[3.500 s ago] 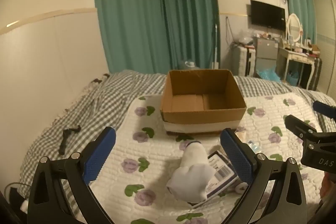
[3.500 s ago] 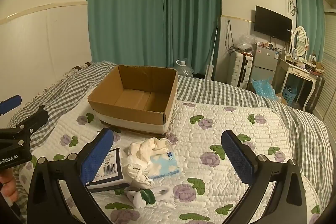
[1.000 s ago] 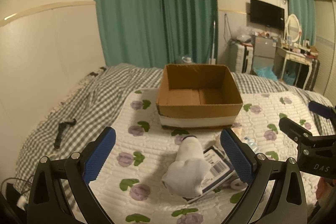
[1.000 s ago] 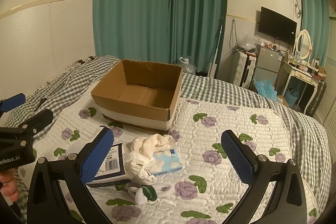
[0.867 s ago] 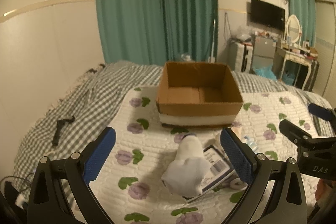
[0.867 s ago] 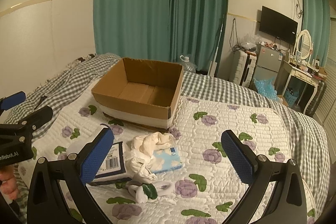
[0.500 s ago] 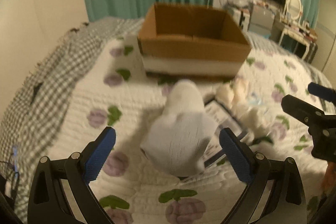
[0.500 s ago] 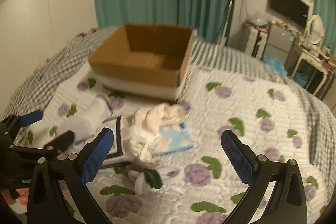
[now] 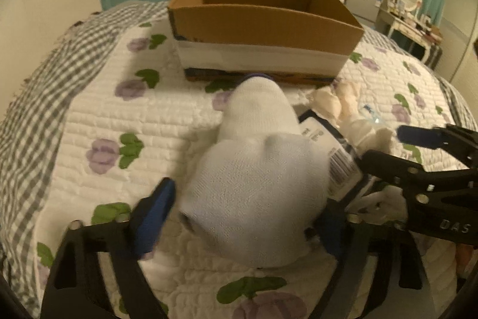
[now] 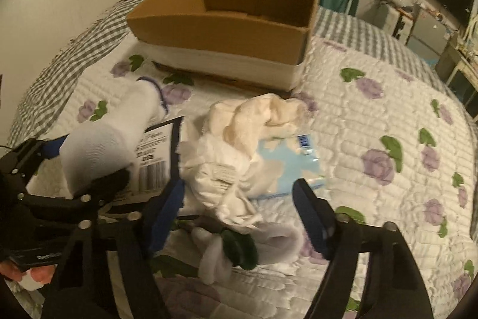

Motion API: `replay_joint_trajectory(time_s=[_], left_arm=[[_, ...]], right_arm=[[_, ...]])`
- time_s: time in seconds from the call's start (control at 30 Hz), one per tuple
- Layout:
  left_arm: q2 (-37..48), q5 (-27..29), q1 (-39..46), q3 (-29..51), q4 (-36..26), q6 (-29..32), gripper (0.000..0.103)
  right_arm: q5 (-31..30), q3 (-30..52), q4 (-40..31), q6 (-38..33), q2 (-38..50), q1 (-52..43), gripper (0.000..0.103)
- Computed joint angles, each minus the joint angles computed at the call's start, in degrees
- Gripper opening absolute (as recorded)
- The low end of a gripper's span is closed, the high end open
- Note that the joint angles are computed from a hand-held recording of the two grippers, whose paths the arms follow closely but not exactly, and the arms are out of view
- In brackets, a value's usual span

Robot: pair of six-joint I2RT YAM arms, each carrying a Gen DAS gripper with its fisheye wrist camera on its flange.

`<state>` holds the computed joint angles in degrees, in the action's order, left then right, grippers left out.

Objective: Organize soft objects
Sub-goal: 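Grasp the white sock with the left tool while the right tool grasps a white cloth, then carry both items to the cardboard box and open both tools inside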

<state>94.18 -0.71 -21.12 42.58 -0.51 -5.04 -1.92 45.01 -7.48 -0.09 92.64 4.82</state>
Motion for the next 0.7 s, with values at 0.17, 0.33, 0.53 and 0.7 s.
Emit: replay_joint_trajectory(time_s=[0.17, 0.33, 0.53, 0.7], left_arm=[[-0.7, 1.4, 0.1, -0.3, -0.1, 1.7, 0.066], [-3.7, 1.4, 1.1, -1.4, -1.5, 1.9, 0.064], [-9.9, 1.4, 2.1, -3.0, -2.6, 2.4, 0.062], [-13.8, 1.9, 2.7, 0.1, -5.5, 3.7, 0.062]], right_arm=[[-2.7, -0.1, -0.3, -0.8, -0.3, 0.6, 0.036], [-1.9, -1.7, -1.2, -0.3, -4.8, 1.0, 0.031], [-1.2, -3.0, -4.3, 0.3, -13.6, 1.0, 0.03], [-1.7, 1.1, -8.5, -0.4, -18.0, 0.3, 0.03]])
